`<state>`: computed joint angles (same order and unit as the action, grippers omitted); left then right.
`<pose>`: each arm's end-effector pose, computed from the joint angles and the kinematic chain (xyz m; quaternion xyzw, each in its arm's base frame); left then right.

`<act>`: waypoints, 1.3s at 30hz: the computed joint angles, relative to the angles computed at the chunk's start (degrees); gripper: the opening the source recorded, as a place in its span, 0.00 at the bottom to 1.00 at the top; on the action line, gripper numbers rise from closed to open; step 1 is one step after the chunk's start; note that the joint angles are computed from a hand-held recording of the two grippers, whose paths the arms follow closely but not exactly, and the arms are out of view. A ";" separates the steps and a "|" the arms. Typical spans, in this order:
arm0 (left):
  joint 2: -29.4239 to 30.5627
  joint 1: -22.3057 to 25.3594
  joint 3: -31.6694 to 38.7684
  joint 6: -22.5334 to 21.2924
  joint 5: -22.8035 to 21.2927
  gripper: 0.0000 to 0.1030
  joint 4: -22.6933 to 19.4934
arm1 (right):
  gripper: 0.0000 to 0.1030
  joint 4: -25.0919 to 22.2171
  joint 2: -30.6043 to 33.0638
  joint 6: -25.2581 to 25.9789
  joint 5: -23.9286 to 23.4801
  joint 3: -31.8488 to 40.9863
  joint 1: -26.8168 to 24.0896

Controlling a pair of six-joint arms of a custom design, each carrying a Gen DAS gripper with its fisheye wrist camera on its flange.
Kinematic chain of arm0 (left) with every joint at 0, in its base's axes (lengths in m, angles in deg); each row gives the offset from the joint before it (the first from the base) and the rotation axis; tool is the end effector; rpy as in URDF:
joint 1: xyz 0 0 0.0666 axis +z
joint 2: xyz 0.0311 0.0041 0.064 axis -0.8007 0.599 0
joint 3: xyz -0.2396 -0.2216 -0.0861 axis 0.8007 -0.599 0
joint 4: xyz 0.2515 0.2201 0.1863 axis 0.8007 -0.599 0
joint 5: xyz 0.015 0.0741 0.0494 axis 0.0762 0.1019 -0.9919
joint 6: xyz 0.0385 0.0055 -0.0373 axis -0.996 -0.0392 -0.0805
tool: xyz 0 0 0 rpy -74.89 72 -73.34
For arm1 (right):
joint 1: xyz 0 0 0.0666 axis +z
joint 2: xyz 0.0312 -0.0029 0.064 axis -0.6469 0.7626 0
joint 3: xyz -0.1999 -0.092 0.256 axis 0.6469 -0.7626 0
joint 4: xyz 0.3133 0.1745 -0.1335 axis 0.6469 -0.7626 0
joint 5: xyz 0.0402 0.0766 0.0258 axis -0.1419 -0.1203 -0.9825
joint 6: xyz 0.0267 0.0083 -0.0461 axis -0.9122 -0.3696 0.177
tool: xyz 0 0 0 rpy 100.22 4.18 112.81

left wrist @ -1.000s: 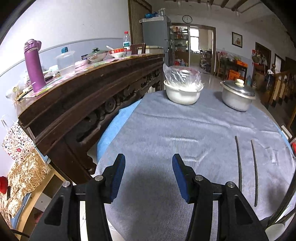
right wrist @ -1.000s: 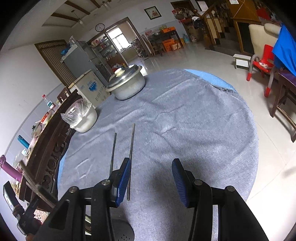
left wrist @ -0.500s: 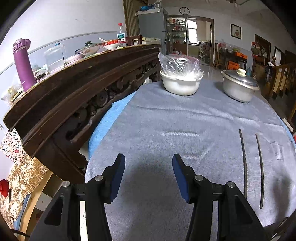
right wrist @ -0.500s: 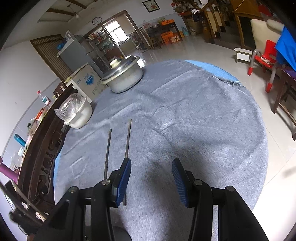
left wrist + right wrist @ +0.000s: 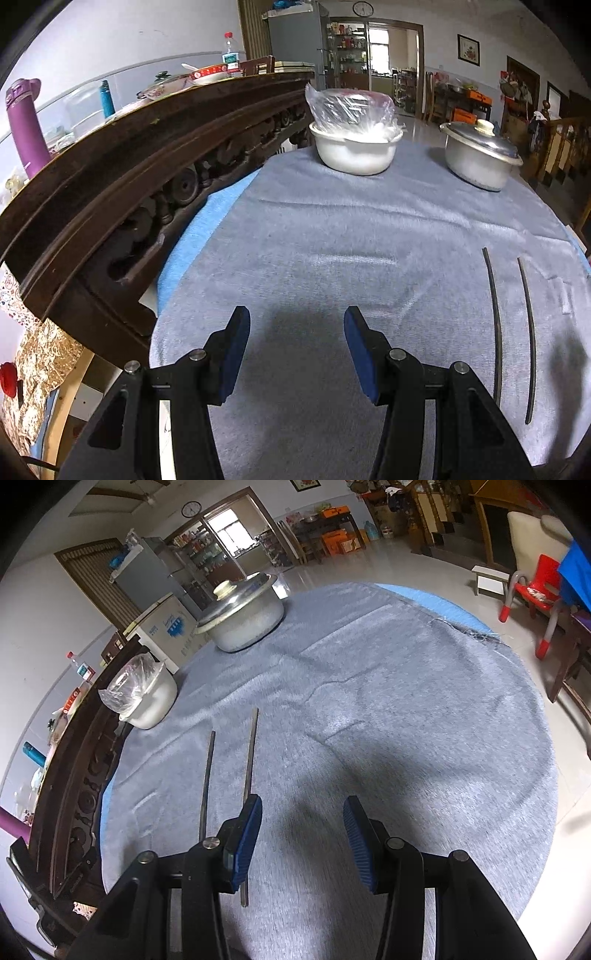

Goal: Organize utensils
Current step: 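Bring both open tools toward the two remaining dark chopsticks, then lower the right tool onto a dark chopstick and close its fingers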

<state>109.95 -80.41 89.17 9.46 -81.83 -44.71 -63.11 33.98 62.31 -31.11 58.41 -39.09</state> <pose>0.4325 -0.2023 0.4310 -0.1166 0.9220 0.0921 0.3575 0.4350 0.0169 0.4026 0.1674 0.9174 0.1877 0.3084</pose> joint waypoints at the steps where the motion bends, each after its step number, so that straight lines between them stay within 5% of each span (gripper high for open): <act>1: 0.28 -0.02 0.19 -0.26 0.28 0.52 0.04 | 0.48 0.02 0.74 0.30 -0.34 0.49 -0.06; 16: 9.71 -0.33 9.49 -8.95 5.59 0.52 1.88 | 0.45 -5.55 19.89 7.13 -4.14 19.55 1.91; 26: 16.31 -0.15 18.34 -12.90 11.34 0.52 -0.31 | 0.35 -16.57 35.94 11.35 3.68 41.43 5.94; 35: 27.34 2.67 35.76 -14.89 26.77 0.52 -10.07 | 0.31 -29.40 48.06 11.15 7.41 58.92 6.85; 39: 35.79 2.99 49.28 -16.37 30.17 0.52 -17.97 | 0.17 -31.37 49.87 12.63 8.98 61.95 7.17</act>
